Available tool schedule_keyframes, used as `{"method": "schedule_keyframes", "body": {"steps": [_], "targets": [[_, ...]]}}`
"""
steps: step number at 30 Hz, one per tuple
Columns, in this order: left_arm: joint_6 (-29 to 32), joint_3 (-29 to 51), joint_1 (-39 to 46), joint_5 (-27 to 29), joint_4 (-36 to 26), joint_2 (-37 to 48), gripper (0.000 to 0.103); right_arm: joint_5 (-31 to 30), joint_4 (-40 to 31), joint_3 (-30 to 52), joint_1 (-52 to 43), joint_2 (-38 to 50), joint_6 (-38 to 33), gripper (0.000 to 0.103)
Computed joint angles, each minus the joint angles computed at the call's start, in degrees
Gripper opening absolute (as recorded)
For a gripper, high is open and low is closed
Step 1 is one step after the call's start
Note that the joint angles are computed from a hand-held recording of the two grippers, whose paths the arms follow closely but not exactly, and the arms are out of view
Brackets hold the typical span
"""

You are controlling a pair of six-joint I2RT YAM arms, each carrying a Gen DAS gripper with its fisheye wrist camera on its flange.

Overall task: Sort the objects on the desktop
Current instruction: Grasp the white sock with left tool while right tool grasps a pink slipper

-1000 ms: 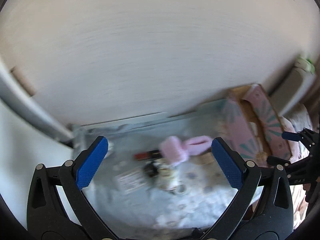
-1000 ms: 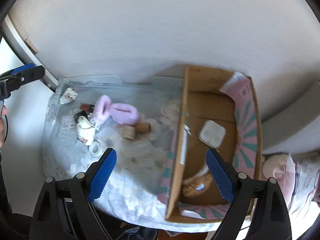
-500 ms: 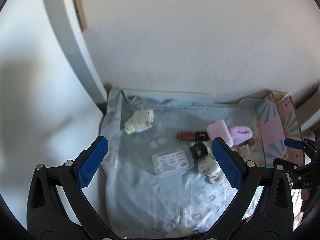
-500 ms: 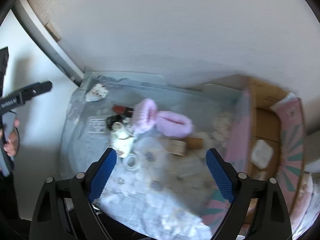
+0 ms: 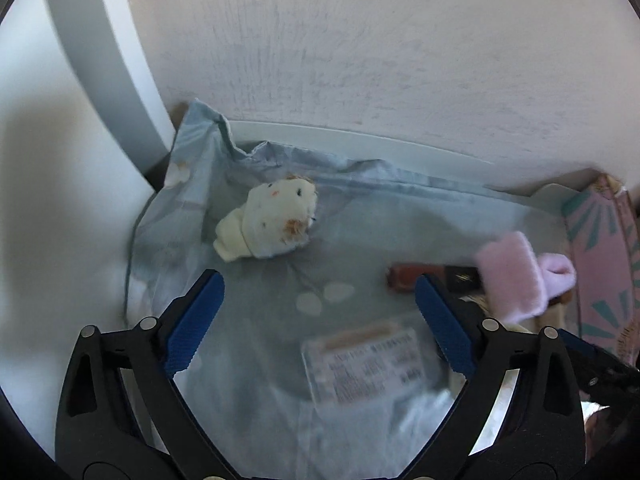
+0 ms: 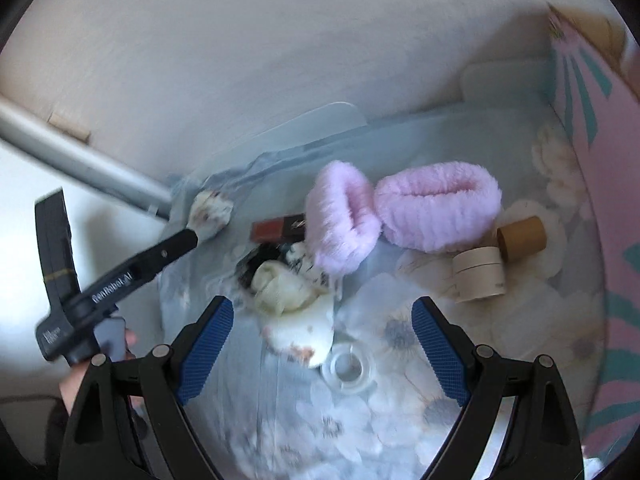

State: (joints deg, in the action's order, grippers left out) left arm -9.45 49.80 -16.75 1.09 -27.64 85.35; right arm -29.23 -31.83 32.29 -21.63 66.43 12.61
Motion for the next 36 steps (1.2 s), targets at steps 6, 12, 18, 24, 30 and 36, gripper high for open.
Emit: {"method": "schedule_keyframes", "body": {"steps": [6,12,18,24,30,36], "targets": [[2.69,0.94,0.85,-0.95,4.55,4.79,0.095,-3.26,10.34,-2.71,-1.51,5.33,9.21,0.089],[4.25,1.50,1.31,-1.00,8.07,8.29,0.088,-2.75,18.12,-4.36,0.14,8.04,15.20,0.082],[5.97,2.55,1.94,-2.17,10.23,11.69,0.076,-3.35,24.07,-4.50,1.60,11.89,18.49,0.066],[7.44,3.24,3.68,-2.86,10.47,12.08,0.039,0.72,28.10,-4.69,4.62,13.76,20.48,0.029],[6.75,4.07,4.93,-0.99,7.71,10.29,0.032,4.59,27.46,-5.62,6.91,10.41,21.94,0.022],[6.70,4.39,2.39,-1.79,2.52,3.53,0.032,7.14,22.50,-5.10,9.24,4.47,22.83,0.022]]}}
